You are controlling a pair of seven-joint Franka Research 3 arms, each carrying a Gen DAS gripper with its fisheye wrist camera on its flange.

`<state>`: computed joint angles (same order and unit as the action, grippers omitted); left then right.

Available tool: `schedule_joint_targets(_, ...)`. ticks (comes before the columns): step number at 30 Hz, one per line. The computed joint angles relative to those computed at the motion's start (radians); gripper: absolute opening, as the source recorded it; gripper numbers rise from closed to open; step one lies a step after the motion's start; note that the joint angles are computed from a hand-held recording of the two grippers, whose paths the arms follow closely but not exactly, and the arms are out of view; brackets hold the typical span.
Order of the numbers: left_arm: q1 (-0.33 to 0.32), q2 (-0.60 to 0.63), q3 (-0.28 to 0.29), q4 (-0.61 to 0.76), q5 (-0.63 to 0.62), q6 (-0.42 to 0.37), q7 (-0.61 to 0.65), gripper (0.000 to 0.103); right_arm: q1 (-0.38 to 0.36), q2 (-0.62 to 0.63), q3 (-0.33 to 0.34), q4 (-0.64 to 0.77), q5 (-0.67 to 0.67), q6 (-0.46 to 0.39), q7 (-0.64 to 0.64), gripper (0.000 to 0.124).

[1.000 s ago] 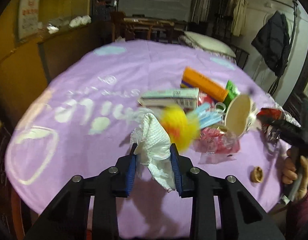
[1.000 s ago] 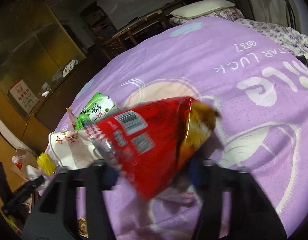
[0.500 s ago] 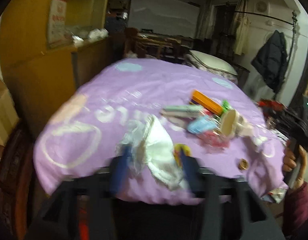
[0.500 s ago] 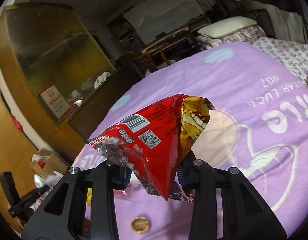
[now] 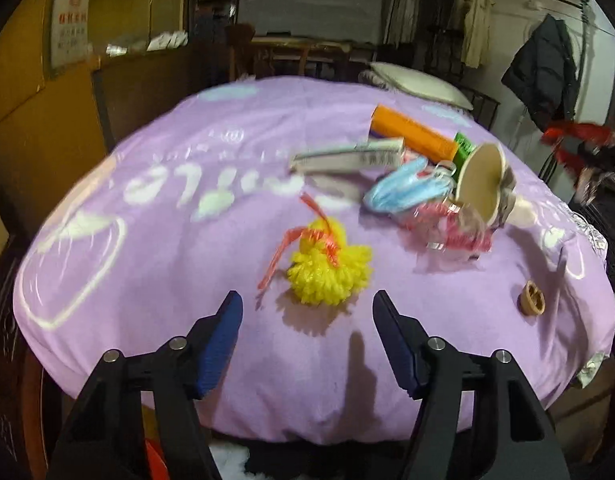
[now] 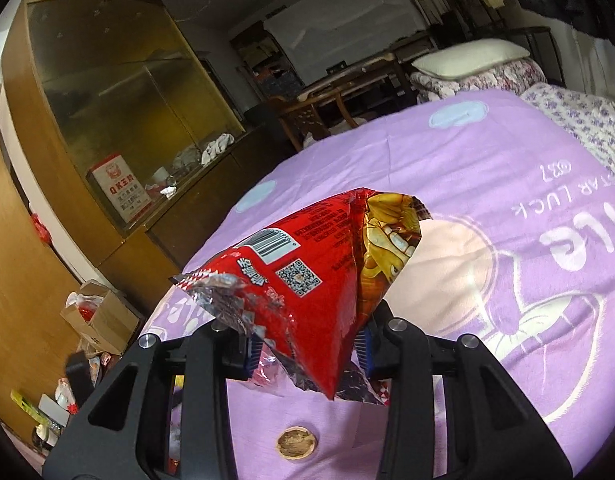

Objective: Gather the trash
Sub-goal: 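Grasp the yellow pom-pom with the left tool while the right tool holds the red bag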

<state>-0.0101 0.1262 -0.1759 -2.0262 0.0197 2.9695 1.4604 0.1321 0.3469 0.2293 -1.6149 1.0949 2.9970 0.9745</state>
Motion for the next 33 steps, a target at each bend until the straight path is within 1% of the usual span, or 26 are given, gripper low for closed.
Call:
schedule_joint_targets(1,0.007,0.004,-0.012,0.009,-0.029,-0.004,0.02,0.066,0.001,0.006,-0.005,0.005,-0.008,-0.012,0.014,0.039)
schedule_joint_targets(3,0.002,0.008,-0.011,0.017,-0.026,-0.005,0.015,0.067,0.008,0.014,-0.016,0.012,-0.033,-0.025,0.05,0.039)
schedule_joint_targets(5,0.003,-0.007,-0.015,0.001,-0.034,-0.009,0.024,0.067,0.002,0.011,-0.006,0.01,-0.026,-0.021,0.037,0.039)
schedule_joint_targets(7,0.012,-0.037,-0.028,-0.038,-0.081,0.008,0.08,0.067,0.002,0.001,0.001,0.002,-0.024,-0.002,0.017,0.039)
schedule_joint_targets(10,0.006,-0.094,0.006,-0.099,-0.06,0.025,0.077,0.067,-0.007,-0.013,0.02,-0.007,0.01,0.018,-0.04,0.039)
schedule_joint_targets(13,0.017,-0.149,0.052,-0.149,-0.125,-0.014,0.117,0.067,-0.011,-0.017,0.028,-0.003,0.047,-0.004,-0.081,0.039)
schedule_joint_targets(15,0.033,-0.175,0.085,-0.182,-0.116,-0.038,0.088,0.067,0.001,-0.013,0.018,0.001,0.045,-0.023,-0.081,0.039)
schedule_joint_targets(19,0.042,-0.193,0.139,-0.221,-0.224,-0.082,0.142,0.066,0.028,0.0,0.001,0.013,0.011,-0.064,-0.057,0.039)
schedule_joint_targets(20,0.041,-0.19,0.146,-0.219,-0.261,-0.09,0.165,0.066,0.037,0.003,-0.004,0.016,-0.007,-0.069,-0.045,0.039)
schedule_joint_targets(21,0.034,-0.182,0.152,-0.205,-0.325,-0.099,0.207,0.066,0.051,0.009,-0.012,0.021,-0.036,-0.073,-0.024,0.039)
schedule_joint_targets(22,0.029,-0.176,0.152,-0.194,-0.383,-0.102,0.251,0.066,0.065,0.015,-0.02,0.026,-0.072,-0.08,0.002,0.039)
schedule_joint_targets(24,0.009,-0.156,0.141,-0.143,-0.529,-0.112,0.39,0.067,0.079,0.023,-0.023,0.032,-0.12,-0.091,0.031,0.039)
schedule_joint_targets(26,0.002,-0.135,0.113,-0.104,-0.567,-0.104,0.451,0.069,0.088,0.025,-0.021,0.033,-0.159,-0.095,0.047,0.039)
schedule_joint_targets(28,-0.008,-0.092,0.078,-0.043,-0.565,-0.097,0.48,0.08,0.089,0.02,-0.015,0.025,-0.179,-0.087,0.046,0.039)
schedule_joint_targets(30,-0.013,-0.045,0.046,0.012,-0.507,-0.088,0.459,0.087,0.087,0.011,-0.01,0.013,-0.186,-0.072,0.04,0.039)
schedule_joint_targets(32,-0.035,0.026,0.038,0.087,-0.35,-0.09,0.361,0.088,0.079,0.005,-0.001,0.006,-0.178,-0.062,0.031,0.039)
schedule_joint_targets(33,-0.046,0.054,0.045,0.116,-0.276,-0.101,0.307,0.088,0.075,0.003,0.001,0.004,-0.174,-0.059,0.03,0.039)
